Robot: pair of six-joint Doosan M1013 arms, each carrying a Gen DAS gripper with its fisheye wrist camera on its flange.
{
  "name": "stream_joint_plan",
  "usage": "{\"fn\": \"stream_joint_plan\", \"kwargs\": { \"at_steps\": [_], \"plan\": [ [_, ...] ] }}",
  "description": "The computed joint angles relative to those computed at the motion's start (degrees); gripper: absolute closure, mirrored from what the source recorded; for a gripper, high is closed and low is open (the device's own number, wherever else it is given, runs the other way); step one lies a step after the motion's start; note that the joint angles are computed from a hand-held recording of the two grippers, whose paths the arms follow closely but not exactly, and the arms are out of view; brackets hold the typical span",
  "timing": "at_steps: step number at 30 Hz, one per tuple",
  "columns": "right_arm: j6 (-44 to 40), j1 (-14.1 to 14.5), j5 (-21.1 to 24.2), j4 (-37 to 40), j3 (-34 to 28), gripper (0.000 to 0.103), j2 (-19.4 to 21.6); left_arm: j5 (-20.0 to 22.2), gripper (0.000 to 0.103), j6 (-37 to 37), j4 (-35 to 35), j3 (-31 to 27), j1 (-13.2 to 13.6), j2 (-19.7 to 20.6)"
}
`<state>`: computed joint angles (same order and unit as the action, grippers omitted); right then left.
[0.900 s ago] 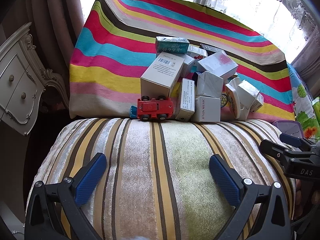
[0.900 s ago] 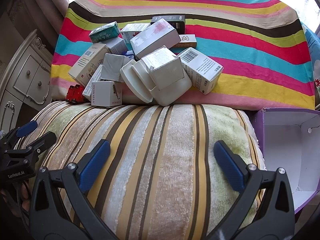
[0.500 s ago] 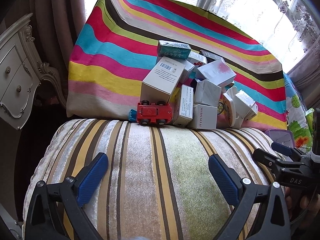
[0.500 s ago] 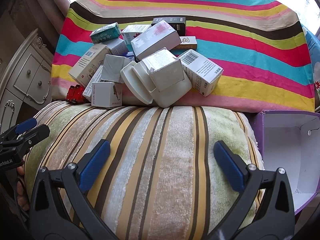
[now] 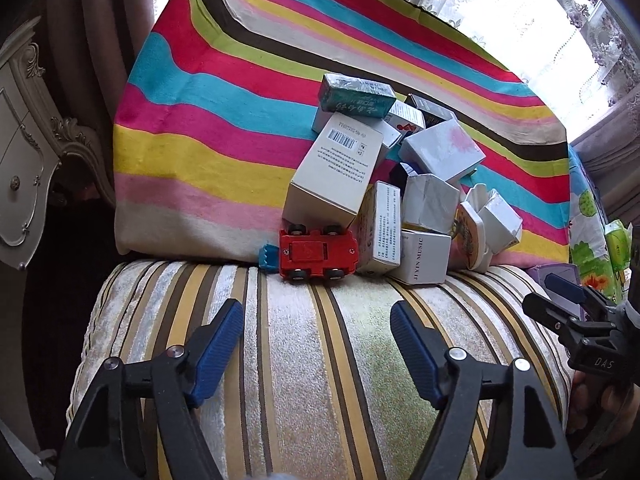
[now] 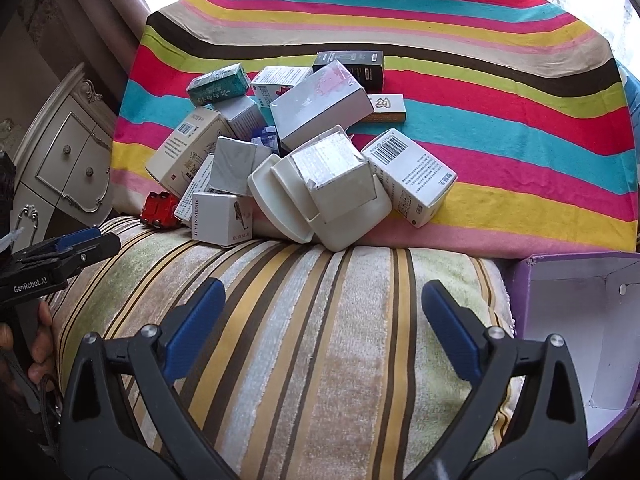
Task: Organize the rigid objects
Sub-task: 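Move left tool to red toy car while right tool approaches small white cube box, then grasp red toy car with left tool while right tool grasps small white cube box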
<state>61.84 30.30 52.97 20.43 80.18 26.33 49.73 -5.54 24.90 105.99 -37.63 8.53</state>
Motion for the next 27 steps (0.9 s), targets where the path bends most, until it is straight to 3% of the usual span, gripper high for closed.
{"fn": "stream_joint_plan", "kwargs": {
  "at_steps": [3,9,20,22,27],
  "plan": [
    [-1.50,0.34,-1.08,-0.42,-0.68,0.006,0.24,-3.39,0.053,2.74,-2.85,1.72,1.96,-1.23],
    [-3.41,0.69,-2.13,-0.92,-2.18,0.007,1.23,-10.41,0.077,8.24,-11.77,5.41,6.99,-2.70],
    [-5.80,1.06,-0.40,-1.22,-4.82,0.015,3.35,-20.31,0.083,19.04,-25.74,9.30,12.34,-2.90],
    [-6.08,1.07,0.14,-1.00,-5.09,0.015,3.59,-19.48,0.083,15.42,-22.05,9.44,11.99,-3.30],
    [-6.03,1.01,1.36,-0.29,-5.32,0.015,3.92,-18.24,0.083,17.28,-21.88,8.76,11.95,-2.68]
  ]
}}
